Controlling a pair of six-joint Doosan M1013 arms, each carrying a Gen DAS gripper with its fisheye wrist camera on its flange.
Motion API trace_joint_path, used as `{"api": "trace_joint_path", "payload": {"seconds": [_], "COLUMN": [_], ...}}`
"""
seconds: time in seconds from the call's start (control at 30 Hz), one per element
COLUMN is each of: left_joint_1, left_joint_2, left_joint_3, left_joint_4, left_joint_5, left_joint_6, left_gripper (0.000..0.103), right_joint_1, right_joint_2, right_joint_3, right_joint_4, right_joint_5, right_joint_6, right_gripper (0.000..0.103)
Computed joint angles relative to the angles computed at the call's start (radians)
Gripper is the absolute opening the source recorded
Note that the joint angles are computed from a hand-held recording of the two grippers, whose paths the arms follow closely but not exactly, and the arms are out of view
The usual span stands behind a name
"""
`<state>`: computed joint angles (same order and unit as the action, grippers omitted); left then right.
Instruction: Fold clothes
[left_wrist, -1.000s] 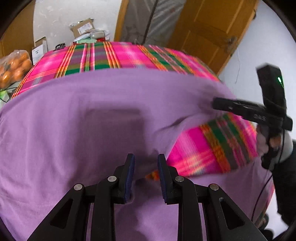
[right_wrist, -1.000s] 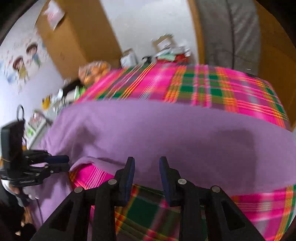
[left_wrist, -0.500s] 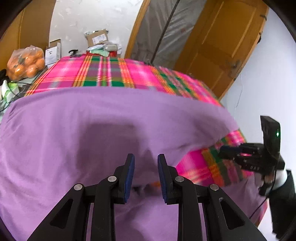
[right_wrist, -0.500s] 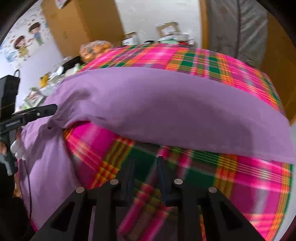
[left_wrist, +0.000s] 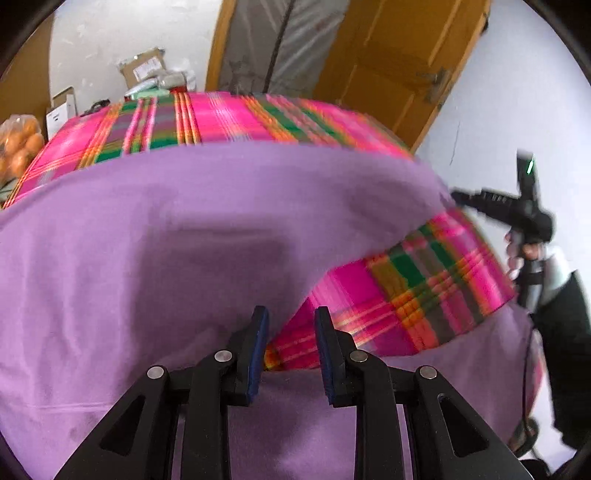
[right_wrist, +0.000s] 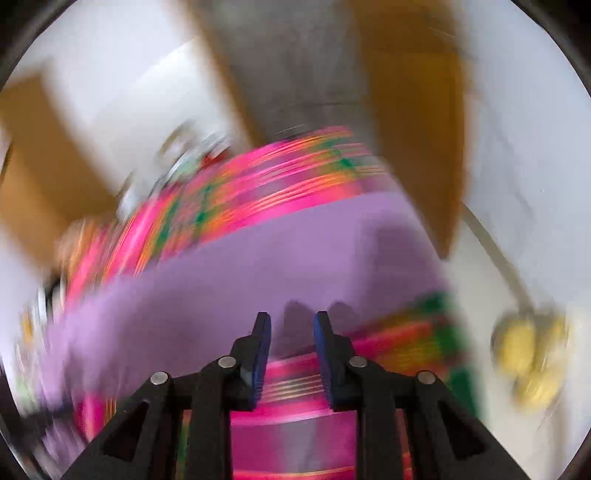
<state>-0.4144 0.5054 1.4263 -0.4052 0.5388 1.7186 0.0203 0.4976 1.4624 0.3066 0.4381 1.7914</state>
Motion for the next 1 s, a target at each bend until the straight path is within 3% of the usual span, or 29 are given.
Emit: {"api": "trace_joint_path", "payload": {"seconds": [0.07, 0.17, 0.27, 0.4, 0.47, 0.6, 0.67, 0.8, 0.9, 1.0], "left_joint_1": [0.003, 0.005, 0.004, -0.002, -0.011, -0.006, -0.004, -0.007, -0.002, -0.004], "left_joint_2": [-0.014, -0.002, 0.041, 0.089, 0.087, 0.083, 0.078, 0.070, 0.066, 0.063], "left_joint_3": [0.018, 0.000, -0.059, -0.121, -0.110, -0.099, -0.086, -0.070, -0.061, -0.061], "left_joint_4": [-0.055, -0.054, -0.006, 0.016, 0.044, 0.006, -0.012, -0.013, -0.051, -0.033], "left_joint_5": [-0.061, -0.110, -0.067, 0.036, 0.015, 0.014, 0.001, -0.013, -0.019, -0.009], "left_joint_6": [0.028, -0.025, -0.120, -0.139, -0.127, -0.070, -0.043, -0.015, 0.025, 0.021], "left_gripper": [0.026, 0.026, 0.026, 0.026, 0.026, 0.026, 0.026, 0.026, 0.026, 0.026], "right_joint_1": [-0.046, -0.089, -0.115, -0.136, -0.155, -0.156, -0.145, -0.147, -0.147, -0.122], "right_joint_2": [-0.012, -0.007, 0.025, 0.063, 0.066, 0.078, 0.073, 0.062, 0.074, 0.058], "right_joint_3": [0.035, 0.053, 0.038, 0.019, 0.039, 0.029, 0.021, 0.027, 0.000, -0.007], "right_joint_4": [0.109, 0.312, 0.515, 0.701, 0.851, 0.900, 0.863, 0.874, 0.634, 0.290], "right_joint_5": [-0.028, -0.011, 0.052, 0.099, 0.107, 0.078, 0.043, -0.005, 0.021, 0.001], "right_joint_6": [0.019, -0.095, -0.230, -0.323, -0.392, -0.433, -0.441, -0.490, -0.275, 0.014], "right_gripper": [0.042, 0.043, 0.044, 0.047, 0.047, 0.020, 0.008, 0.004, 0.004, 0.006]}}
